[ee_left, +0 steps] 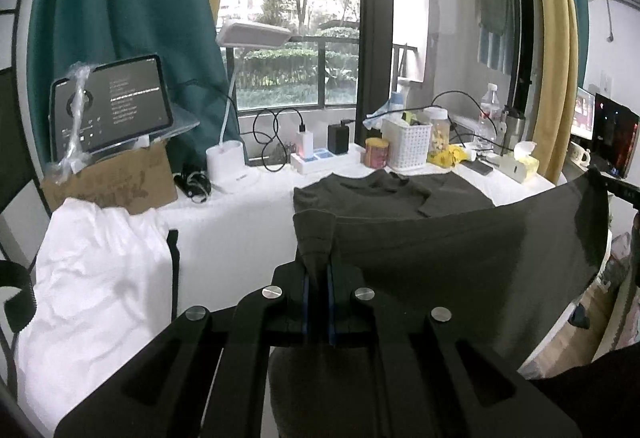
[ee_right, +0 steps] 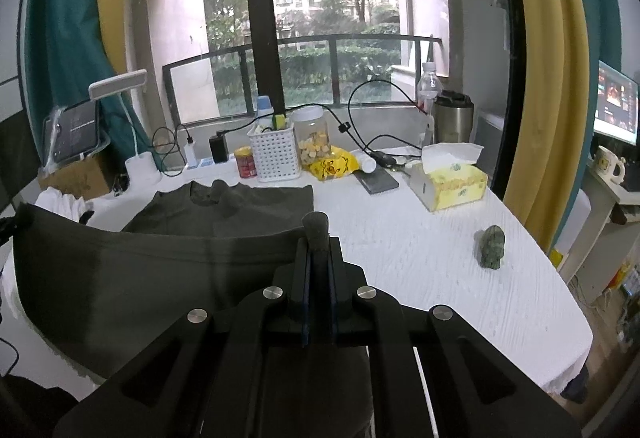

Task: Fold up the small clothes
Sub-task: 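Grasp the dark green shirt's hem with both grippers and lift it up, then carry the lifted hem over toward the collar and open both grippers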

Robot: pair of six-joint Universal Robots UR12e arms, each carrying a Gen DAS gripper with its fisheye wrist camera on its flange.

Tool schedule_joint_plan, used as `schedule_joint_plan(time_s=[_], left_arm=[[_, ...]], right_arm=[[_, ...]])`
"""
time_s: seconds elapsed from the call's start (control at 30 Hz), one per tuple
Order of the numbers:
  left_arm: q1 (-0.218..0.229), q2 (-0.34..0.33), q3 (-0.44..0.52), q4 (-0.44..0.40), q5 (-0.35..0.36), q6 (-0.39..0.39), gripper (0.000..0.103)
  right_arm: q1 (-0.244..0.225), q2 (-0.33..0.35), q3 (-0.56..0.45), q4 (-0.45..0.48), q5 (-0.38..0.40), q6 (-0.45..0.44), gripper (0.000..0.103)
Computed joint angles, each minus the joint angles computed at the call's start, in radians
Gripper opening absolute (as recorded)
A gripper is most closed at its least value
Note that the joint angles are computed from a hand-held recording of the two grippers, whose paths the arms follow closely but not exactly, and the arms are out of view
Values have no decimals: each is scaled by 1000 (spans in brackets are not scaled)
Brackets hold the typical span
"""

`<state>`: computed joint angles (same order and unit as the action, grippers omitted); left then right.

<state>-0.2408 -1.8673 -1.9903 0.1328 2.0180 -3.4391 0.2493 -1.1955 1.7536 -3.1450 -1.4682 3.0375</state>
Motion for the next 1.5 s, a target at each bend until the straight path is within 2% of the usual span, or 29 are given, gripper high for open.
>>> schedule_joint_plan(time_s=[0.57, 0.8, 1.5], left_arm=[[37, -34, 78, 2, 4, 48, 5], [57, -53, 109, -10, 4, 50, 5], [118, -132, 221, -22, 0, 133, 5]], right_arm=[[-2, 62, -118, 49, 10, 6, 8], [2, 114, -200, 74, 26, -6, 8], [9, 265, -439, 143, 50, -33, 8]])
